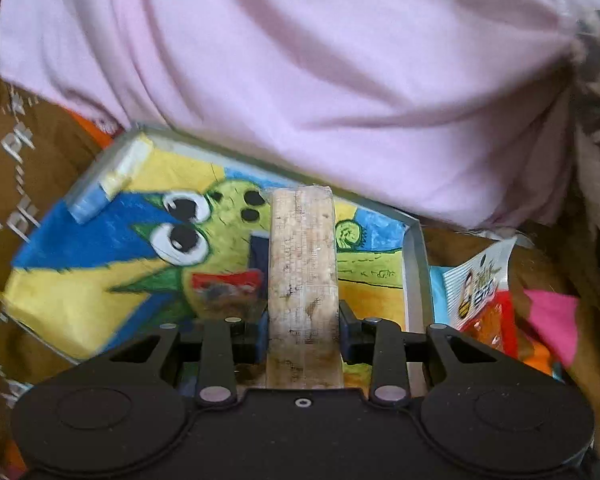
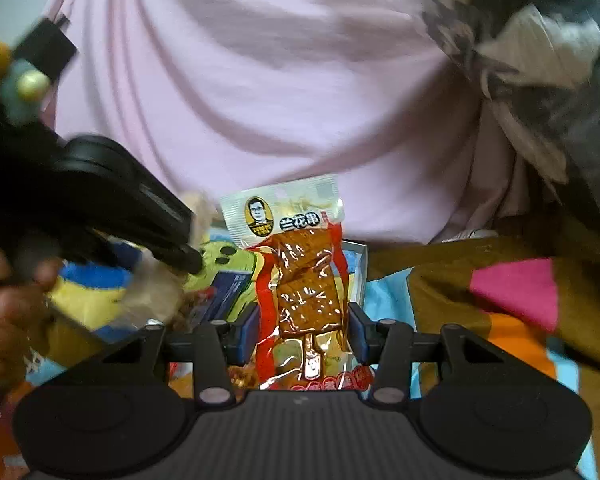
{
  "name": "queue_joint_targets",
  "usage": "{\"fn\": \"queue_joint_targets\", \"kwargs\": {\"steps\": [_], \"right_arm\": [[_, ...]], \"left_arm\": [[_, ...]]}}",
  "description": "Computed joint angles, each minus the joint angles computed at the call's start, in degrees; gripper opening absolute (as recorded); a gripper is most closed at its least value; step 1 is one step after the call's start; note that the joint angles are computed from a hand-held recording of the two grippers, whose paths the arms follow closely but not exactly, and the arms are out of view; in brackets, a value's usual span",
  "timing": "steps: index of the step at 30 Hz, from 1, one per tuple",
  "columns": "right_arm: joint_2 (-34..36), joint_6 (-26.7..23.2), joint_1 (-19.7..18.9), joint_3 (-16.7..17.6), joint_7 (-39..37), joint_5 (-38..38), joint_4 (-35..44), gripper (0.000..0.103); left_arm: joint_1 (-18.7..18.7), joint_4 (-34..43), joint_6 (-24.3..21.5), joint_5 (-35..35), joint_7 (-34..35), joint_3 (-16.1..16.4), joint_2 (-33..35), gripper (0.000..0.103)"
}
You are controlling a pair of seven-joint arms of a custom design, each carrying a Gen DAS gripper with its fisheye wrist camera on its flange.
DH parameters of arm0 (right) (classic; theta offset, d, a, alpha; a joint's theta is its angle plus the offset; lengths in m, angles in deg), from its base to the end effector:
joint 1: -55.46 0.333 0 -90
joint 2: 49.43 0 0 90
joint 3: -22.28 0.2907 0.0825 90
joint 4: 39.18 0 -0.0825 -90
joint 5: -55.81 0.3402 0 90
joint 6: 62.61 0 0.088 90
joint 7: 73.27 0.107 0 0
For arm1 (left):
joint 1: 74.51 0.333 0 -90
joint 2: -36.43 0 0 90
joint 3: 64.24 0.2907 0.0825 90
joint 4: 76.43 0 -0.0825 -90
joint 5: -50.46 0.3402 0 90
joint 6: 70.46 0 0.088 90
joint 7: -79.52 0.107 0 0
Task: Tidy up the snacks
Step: 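Carry the nougat bar with left tool while right tool carries red packet toward tray, then lower nougat bar into tray and open left gripper while right releases red packet there, then withdraw both tools from the tray back over the remaining snacks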
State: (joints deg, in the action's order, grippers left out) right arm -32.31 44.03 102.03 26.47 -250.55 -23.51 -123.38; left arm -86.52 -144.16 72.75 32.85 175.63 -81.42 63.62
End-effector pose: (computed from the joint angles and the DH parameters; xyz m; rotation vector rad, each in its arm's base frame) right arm 0.4588 0.4306 0.5628 -1.2030 1.7100 -1.3996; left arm 0.6271 -0.2800 0.6109 -1.5317 2.2088 -1.3420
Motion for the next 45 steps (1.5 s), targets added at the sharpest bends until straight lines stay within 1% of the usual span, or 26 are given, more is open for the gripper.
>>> {"fn": "queue_joint_targets", "kwargs": {"steps": [2,5,6,10,13,14,15,17,18,20,22,24,26,27,29,31,34,38,40,43,45], "right_arm": [[-0.7,2.7,-1.3,-0.2,2.1,0.9,-1.2,0.05],[-1.9,7.0,-3.4,-0.3,6.0,1.8,-3.4,0.05],[-2.2,8.2,-4.1,-0.4,7.0,2.1,-4.0,0.05],[-3.1,12.9,-6.8,-0.4,12.3,4.0,-5.6,0.05],[-2.7,15.5,-7.9,-0.5,17.1,5.0,-5.9,0.05],[-2.4,16.3,-8.1,-0.7,17.9,4.3,-5.9,0.05],[-1.9,16.2,-8.0,-0.7,17.3,4.0,-5.4,0.051],[-1.2,15.3,-7.6,-0.9,17.0,3.9,-4.6,0.055],[-1.5,15.6,-7.6,-1.1,18.1,3.7,-5.1,0.058],[-2.4,16.7,-7.8,-1.2,20.7,3.0,-6.6,0.062],[-2.6,16.6,-8.0,-1.1,21.1,2.8,-7.2,0.066],[-2.2,15.7,-7.9,-0.9,20.3,2.6,-6.6,0.07],[-2.0,14.9,-7.4,-0.8,20.1,1.5,-6.3,0.072],[-2.0,14.5,-7.1,-0.8,20.2,0.6,-6.3,0.072],[-1.7,13.3,-6.3,-0.6,19.8,-0.6,-5.9,0.08],[-1.8,12.2,-5.5,-0.5,20.5,-2.4,-6.0,0.085],[-2.1,10.4,-4.3,0.1,22.0,-4.7,-6.6,0.092],[-2.4,5.1,-2.1,1.0,22.1,-7.2,-6.5,0.1],[-2.6,2.9,-1.2,1.5,21.8,-8.3,-6.6,0.102],[-2.7,-1.0,0.5,2.2,20.5,-10.4,-6.3,0.103],[-2.7,-3.5,1.8,2.8,19.2,-11.4,-5.8,0.103]], "left_arm": [[-2.3,4.1,-1.7,2.8,-3.2,1.3,2.9,0.035],[-5.8,8.1,-2.1,9.3,-5.3,3.4,6.1,0.035],[-6.7,10.1,-3.0,11.0,-5.8,3.9,7.4,0.035],[-8.4,17.0,-6.6,14.8,-8.1,5.0,11.5,0.035],[-9.5,20.9,-8.5,16.9,-9.7,5.9,14.1,0.035],[-10.1,23.2,-10.1,17.9,-10.2,6.4,15.3,0.035],[-10.5,24.7,-11.3,18.7,-10.5,6.8,16.2,0.035],[-10.7,25.2,-11.5,19.6,-10.4,6.9,16.7,0.036],[-10.5,24.2,-10.7,19.6,-10.0,6.7,16.3,0.036],[-10.3,23.7,-10.4,19.6,-9.4,6.4,16.1,0.038],[-9.9,22.8,-10.1,19.2,-9.3,6.0,15.4,0.047],[-9.1,19.6,-8.5,18.4,-9.2,5.5,13.6,0.051],[-8.4,16.0,-6.3,18.1,-9.2,5.4,11.4,0.051],[-8.1,13.9,-5.0,18.0,-9.4,5.4,10.1,0.053],[-6.9,8.6,-1.8,17.4,-9.4,5.1,6.8,0.059],[-5.7,3.6,1.2,16.5,-9.7,4.7,3.6,0.067],[-3.9,-2.5,4.6,15.0,-9.9,4.2,-0.5,0.073],[-1.6,-11.7,11.0,12.8,-10.0,3.7,-6.7,0.082],[-0.2,-16.1,14.2,10.9,-8.8,2.9,-9.6,0.09],[2.3,-22.5,18.5,5.9,-5.2,1.4,-14.1,0.094],[3.9,-26.0,20.1,1.3,-1.5,0.5,-16.8,0.097]]}}
